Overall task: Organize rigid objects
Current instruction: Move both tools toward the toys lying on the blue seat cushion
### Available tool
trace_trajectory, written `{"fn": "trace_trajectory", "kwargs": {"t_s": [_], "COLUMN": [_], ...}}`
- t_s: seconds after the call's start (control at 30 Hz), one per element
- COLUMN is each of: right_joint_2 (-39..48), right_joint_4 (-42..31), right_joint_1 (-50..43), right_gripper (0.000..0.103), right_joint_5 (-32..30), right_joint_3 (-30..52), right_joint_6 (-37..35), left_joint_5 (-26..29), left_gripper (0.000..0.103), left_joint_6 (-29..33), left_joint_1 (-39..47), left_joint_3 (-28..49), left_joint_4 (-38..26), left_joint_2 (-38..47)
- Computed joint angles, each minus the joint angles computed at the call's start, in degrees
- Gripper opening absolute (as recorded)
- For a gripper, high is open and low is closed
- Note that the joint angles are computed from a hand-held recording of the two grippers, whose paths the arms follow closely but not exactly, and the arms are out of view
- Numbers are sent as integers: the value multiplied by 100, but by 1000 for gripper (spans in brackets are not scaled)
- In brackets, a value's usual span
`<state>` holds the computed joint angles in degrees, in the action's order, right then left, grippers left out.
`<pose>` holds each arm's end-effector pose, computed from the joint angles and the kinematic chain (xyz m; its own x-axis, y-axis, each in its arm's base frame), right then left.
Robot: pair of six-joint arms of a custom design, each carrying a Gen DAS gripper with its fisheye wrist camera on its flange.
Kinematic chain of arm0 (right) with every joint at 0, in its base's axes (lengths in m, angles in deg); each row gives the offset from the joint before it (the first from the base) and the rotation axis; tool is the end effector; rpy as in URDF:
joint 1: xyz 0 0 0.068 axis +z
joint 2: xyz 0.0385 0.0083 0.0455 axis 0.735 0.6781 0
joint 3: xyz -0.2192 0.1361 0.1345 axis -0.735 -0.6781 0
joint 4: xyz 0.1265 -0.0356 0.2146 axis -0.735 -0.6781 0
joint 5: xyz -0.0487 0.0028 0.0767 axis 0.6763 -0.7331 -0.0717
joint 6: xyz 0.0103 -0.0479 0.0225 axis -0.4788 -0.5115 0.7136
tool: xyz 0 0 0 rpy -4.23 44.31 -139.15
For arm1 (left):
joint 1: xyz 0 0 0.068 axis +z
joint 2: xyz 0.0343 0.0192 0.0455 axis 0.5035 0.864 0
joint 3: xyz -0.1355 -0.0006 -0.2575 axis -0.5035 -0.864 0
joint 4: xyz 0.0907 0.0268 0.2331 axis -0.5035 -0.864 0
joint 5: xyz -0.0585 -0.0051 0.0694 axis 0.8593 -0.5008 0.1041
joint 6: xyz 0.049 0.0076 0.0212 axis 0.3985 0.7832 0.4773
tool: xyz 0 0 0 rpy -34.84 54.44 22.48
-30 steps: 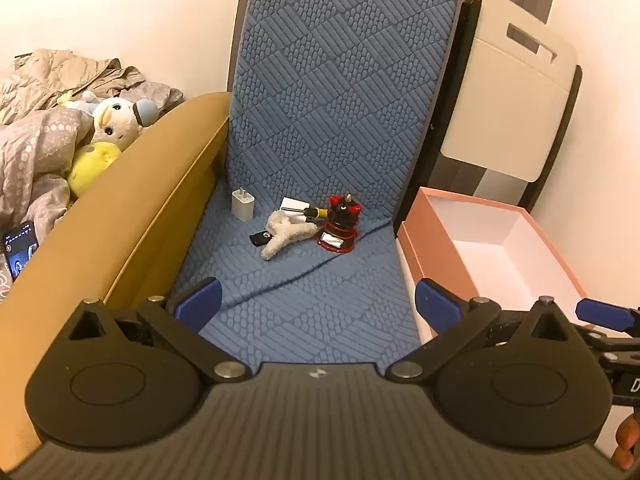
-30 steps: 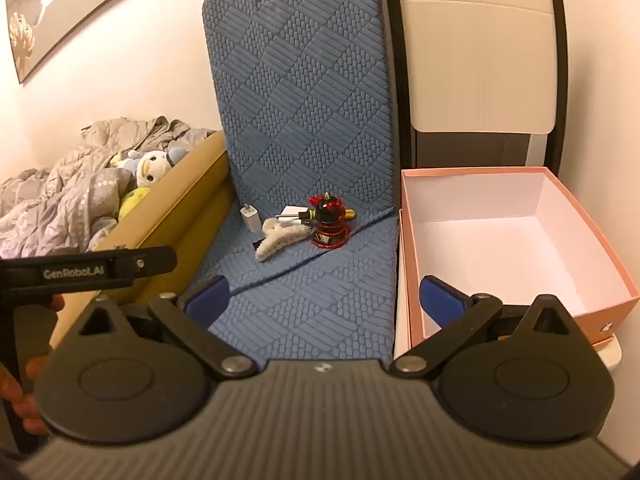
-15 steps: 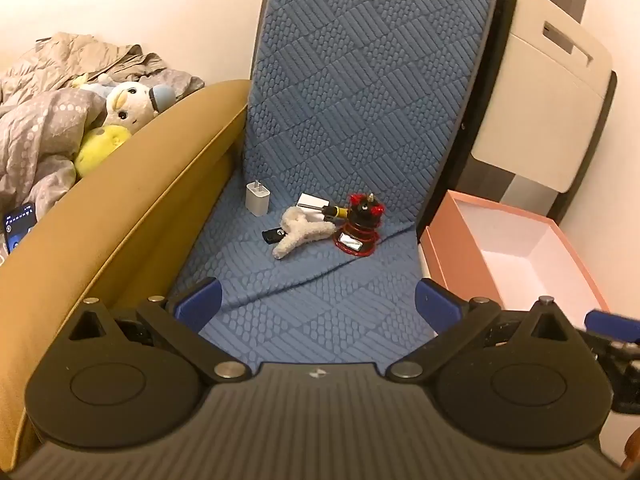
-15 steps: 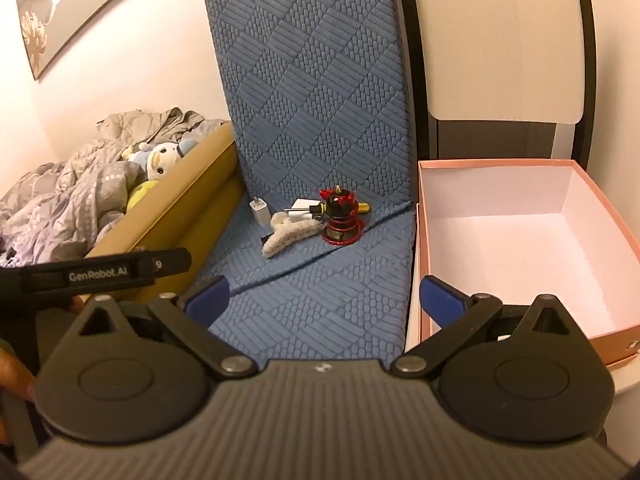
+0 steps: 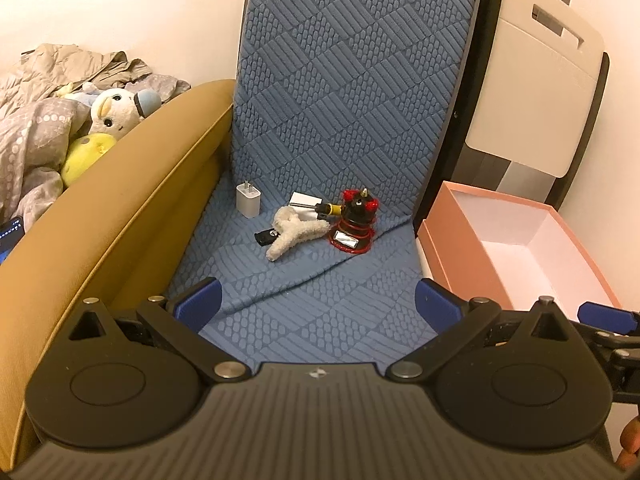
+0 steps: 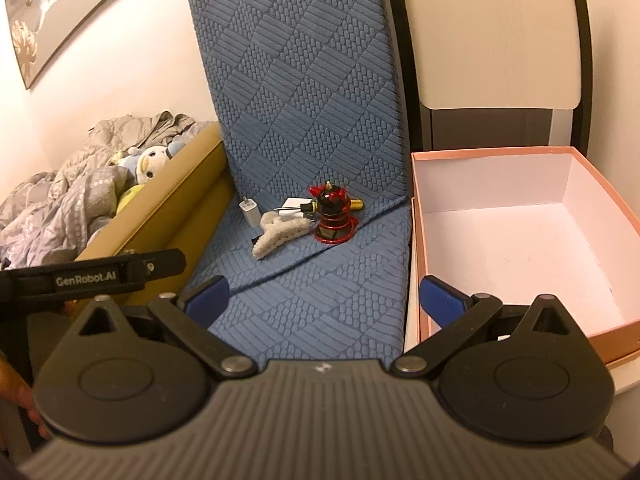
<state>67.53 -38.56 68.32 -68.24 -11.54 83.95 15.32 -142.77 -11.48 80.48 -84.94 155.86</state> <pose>0.3419 0.1468 0.2694 -0.4386 -0.2452 -0.8646 -0.6862 0.7127 0.1460 0.2454 -0.1843 0.3033 -0.4633 -0.4508 -0.7629 -0.5392 0.8266 -0.1610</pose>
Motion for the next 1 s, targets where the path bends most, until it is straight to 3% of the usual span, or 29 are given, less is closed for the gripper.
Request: {"fn": "trace_trajectory", "kwargs": {"t_s": [0.53,1.0], "right_joint_2": [154,134], "right_joint_4": [426,350], "right_joint_1": [299,600], "right_gripper": [103,103], "right_joint_5": [582,1037], "right_joint_3": [-254,-250], "right_joint_6": [394,531], "left_joint_5": [78,208], "left_gripper": [103,103], "left_joint_6": [441,692], "left_joint_1": [98,286], "left_joint_3": [-592,-1168], "left_joint_4": [453,1059], "left_joint_2": [-406,-881]}}
